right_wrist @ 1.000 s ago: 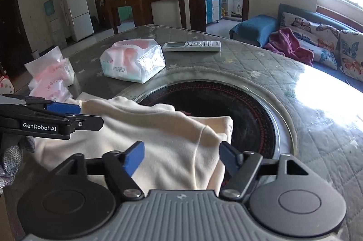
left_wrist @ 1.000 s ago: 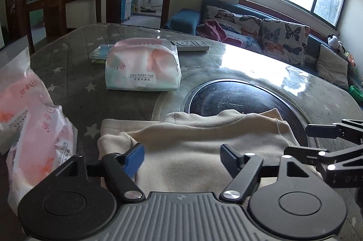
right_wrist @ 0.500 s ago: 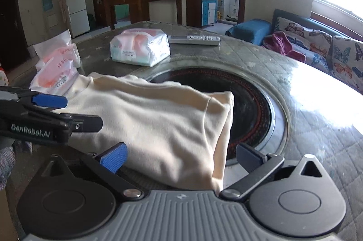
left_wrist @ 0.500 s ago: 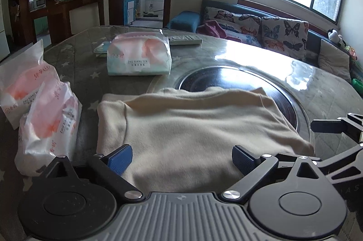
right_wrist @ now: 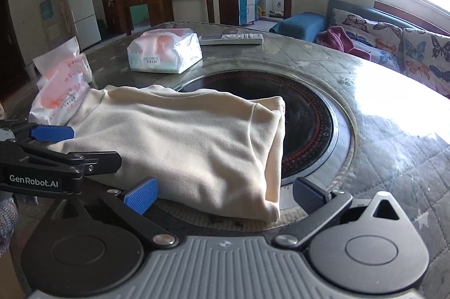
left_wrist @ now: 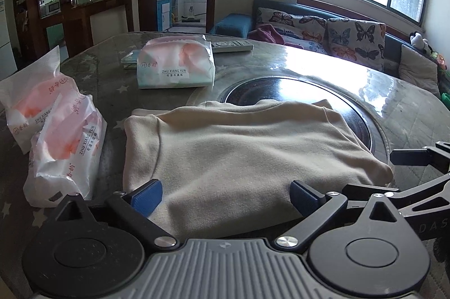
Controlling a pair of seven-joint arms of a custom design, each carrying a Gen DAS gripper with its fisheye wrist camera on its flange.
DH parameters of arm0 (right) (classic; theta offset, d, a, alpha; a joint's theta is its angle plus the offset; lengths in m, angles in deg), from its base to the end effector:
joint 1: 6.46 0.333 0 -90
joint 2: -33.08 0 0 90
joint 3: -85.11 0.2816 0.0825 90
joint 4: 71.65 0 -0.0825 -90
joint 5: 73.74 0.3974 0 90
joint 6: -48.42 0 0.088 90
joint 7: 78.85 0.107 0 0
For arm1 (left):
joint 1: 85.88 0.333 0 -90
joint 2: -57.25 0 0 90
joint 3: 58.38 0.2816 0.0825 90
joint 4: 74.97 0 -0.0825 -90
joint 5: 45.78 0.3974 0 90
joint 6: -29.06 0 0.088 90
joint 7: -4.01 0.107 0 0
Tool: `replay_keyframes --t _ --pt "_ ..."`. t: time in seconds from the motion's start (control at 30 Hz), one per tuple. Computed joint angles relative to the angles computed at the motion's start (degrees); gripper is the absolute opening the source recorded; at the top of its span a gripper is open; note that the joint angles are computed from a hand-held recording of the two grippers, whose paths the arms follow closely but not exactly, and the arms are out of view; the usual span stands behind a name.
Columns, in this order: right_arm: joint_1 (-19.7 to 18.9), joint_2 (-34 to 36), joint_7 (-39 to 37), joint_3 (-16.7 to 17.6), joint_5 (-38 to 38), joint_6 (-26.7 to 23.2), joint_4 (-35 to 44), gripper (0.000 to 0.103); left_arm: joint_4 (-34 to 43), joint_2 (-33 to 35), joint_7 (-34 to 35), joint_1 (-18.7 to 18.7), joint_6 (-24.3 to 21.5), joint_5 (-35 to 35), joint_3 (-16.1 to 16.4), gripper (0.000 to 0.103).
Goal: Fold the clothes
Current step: 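Smooth the folded sweatshirt flat with both grippers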
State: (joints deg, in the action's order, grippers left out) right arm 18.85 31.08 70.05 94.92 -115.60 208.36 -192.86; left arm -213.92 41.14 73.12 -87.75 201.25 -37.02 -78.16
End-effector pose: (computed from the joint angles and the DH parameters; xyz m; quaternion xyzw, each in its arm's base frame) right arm 0.4650 0.3654 0.4610 -0.7066 0.5839 -0.2227 0.3320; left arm 0.4772 -0.2079 0.4668 -0.5813 0.7004 -0.3363 0.2415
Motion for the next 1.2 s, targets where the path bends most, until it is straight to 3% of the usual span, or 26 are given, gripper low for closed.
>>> replay_keyframes --t 0.2,0.3,0.37,0.53,0.73,1.2 --pt "-0.5 -0.8 6.3 0.4 -5.0 0.8 -0.1 0.103 -1.5 -2.5 -2.3 1.9 0.6 1.1 -1.7 0.101" --pt "-0.7 0.0 9.2 0.4 -7.8 0.0 1.2 0.103 -1.6 -3.3 -5.8 6.0 0.6 4.2 -5.2 0.101" --pt "-0.4 1.2 8.1 0.2 -6.4 -1.2 2.2 0.103 -1.3 -3.0 -7.0 7.1 -0.1 5.5 -5.8 0.101" --pt "0.2 2.9 3.1 -0.7 0.3 -1.1 2.5 0.103 -1.1 -2.3 -8.3 6.8 -1.7 7.6 -4.8 0.101" --pt "0.3 1.0 4.8 -0.9 -3.2 -0.2 0.8 0.103 -2.1 -2.9 -8.2 4.7 -1.5 7.0 -2.5 0.101" --pt "-0.9 -4.3 4.0 1.5 -5.5 -0.6 -3.3 0.103 -3.4 -6.3 -10.3 4.5 -3.5 7.2 -4.0 0.103"
